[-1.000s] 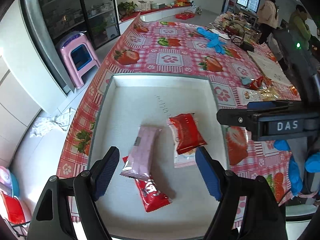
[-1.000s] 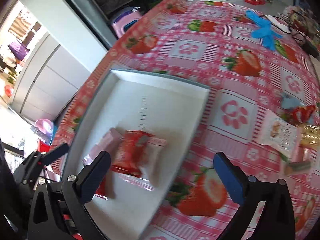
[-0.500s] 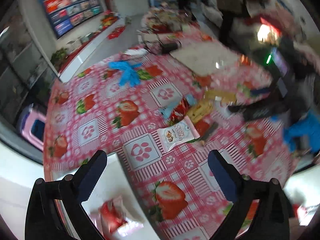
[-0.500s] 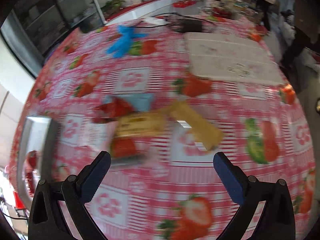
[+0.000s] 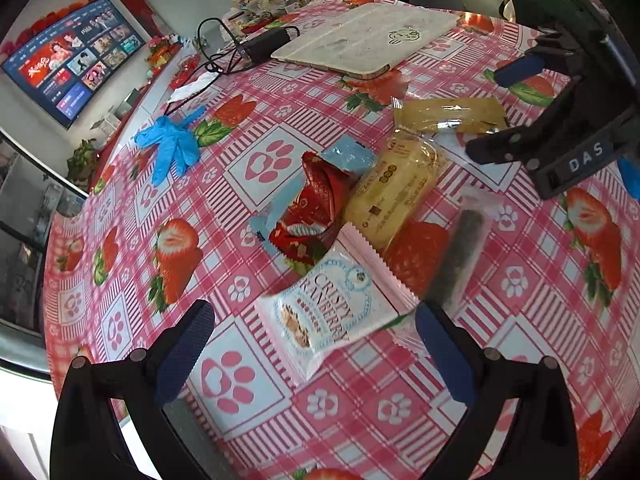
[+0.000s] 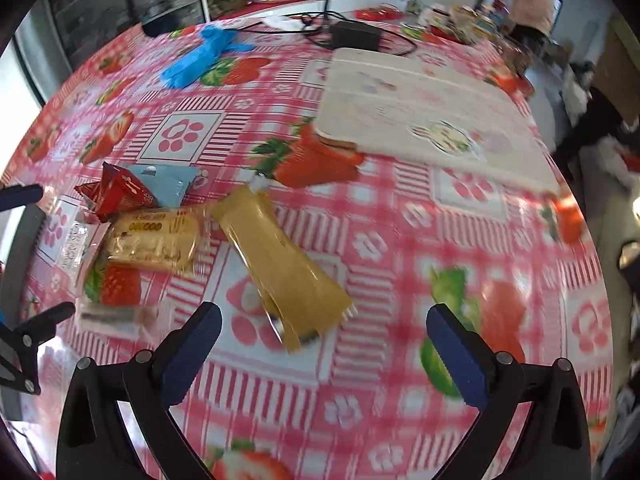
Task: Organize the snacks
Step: 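Move the left tool to the Crispy Cranberry pack while the right tool moves to the yellow bar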
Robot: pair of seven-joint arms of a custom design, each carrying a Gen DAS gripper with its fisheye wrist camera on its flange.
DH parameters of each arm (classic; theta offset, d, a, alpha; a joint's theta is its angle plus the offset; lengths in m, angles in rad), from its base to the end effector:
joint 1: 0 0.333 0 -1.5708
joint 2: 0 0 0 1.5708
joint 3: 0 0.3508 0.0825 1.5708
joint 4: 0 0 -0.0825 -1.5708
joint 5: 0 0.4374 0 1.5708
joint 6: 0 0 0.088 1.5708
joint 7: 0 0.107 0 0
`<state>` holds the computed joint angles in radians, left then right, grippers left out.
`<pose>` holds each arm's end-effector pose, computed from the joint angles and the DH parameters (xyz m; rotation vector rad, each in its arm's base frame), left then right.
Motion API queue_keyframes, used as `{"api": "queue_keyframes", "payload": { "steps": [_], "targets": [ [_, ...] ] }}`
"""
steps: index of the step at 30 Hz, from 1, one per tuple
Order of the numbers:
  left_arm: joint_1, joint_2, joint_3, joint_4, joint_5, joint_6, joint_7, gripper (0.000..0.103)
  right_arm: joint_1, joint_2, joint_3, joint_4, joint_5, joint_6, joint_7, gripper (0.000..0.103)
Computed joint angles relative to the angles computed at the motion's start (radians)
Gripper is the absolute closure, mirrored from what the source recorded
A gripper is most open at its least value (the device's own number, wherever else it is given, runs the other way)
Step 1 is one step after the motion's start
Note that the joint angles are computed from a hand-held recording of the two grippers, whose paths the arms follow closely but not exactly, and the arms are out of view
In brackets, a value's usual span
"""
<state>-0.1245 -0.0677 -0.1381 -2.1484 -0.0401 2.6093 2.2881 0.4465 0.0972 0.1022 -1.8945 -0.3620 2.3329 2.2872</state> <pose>0.5896 -0.1590 0.4987 -0.8132 2.5486 -0.4059 0.5742 0.3418 0.5006 -2.0237 1.9516 -0.4859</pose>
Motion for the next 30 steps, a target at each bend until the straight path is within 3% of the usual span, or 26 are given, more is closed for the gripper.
{"api": "queue_keyframes", "payload": {
  "steps": [2,3,5,7,9,11,14,17,19,20,21,23,24,25,26,30],
  "targets": [
    [-0.002,0.008,0.000,0.010,-0.023,-0.007,-0.004,0.004,0.001,0.027,-0.001,0.024,0.003,0.004,-0.003,0.000],
    [0.000,0.008,-0.001,0.012,-0.022,-0.013,-0.020,0.014,0.005,0.039,-0.003,0.035,0.003,0.004,0.002,0.002],
    [0.006,0.023,-0.008,0.030,0.029,-0.051,-0.103,0.033,0.011,0.043,-0.007,0.039,0.005,0.023,0.021,0.015],
    [0.010,0.014,-0.010,0.016,0.045,-0.030,-0.165,0.041,0.021,0.040,-0.009,0.048,-0.008,0.010,0.043,0.052],
    [0.015,-0.015,-0.014,-0.020,0.105,-0.009,-0.254,0.053,0.026,0.041,-0.007,0.061,0.003,-0.016,0.041,0.070],
    [0.019,-0.053,-0.013,-0.052,0.124,-0.034,-0.345,0.057,0.031,0.034,-0.005,0.056,0.005,-0.029,0.045,0.070],
    [0.027,-0.144,-0.016,-0.133,0.157,-0.076,-0.530,0.058,0.033,-0.016,0.005,-0.004,0.017,-0.025,0.081,0.070],
    [-0.004,-0.252,0.006,-0.227,0.104,-0.100,-0.592,0.056,0.032,-0.091,0.029,-0.090,0.038,-0.027,0.130,0.070],
    [-0.036,-0.318,0.027,-0.283,0.055,-0.110,-0.597,0.043,0.033,-0.151,0.054,-0.153,0.044,-0.042,0.171,0.070],
    [-0.046,-0.336,0.036,-0.296,0.043,-0.113,-0.597,0.026,0.033,-0.173,0.067,-0.174,0.050,-0.051,0.185,0.070],
    [-0.049,-0.359,0.039,-0.317,0.044,-0.100,-0.605,0.019,0.033,-0.196,0.077,-0.196,0.068,-0.053,0.187,0.070],
    [-0.048,-0.404,0.047,-0.365,0.063,-0.032,-0.606,0.019,0.034,-0.247,0.092,-0.249,0.129,-0.036,0.170,0.069],
    [-0.042,-0.415,0.047,-0.375,0.083,-0.015,-0.608,0.018,0.032,-0.269,0.100,-0.270,0.147,-0.026,0.167,0.052],
    [-0.042,-0.421,0.053,-0.377,0.095,-0.015,-0.603,0.018,0.025,-0.296,0.112,-0.295,0.139,-0.021,0.187,0.014],
    [-0.042,-0.425,0.062,-0.376,0.101,-0.014,-0.597,0.018,0.013,-0.309,0.129,-0.304,0.111,-0.028,0.216,0.002],
    [-0.062,-0.403,0.114,-0.348,0.039,-0.053,-0.571,0.016,-0.013,-0.344,0.156,-0.333,0.067,-0.054,0.274,0.000]
  ]
}}
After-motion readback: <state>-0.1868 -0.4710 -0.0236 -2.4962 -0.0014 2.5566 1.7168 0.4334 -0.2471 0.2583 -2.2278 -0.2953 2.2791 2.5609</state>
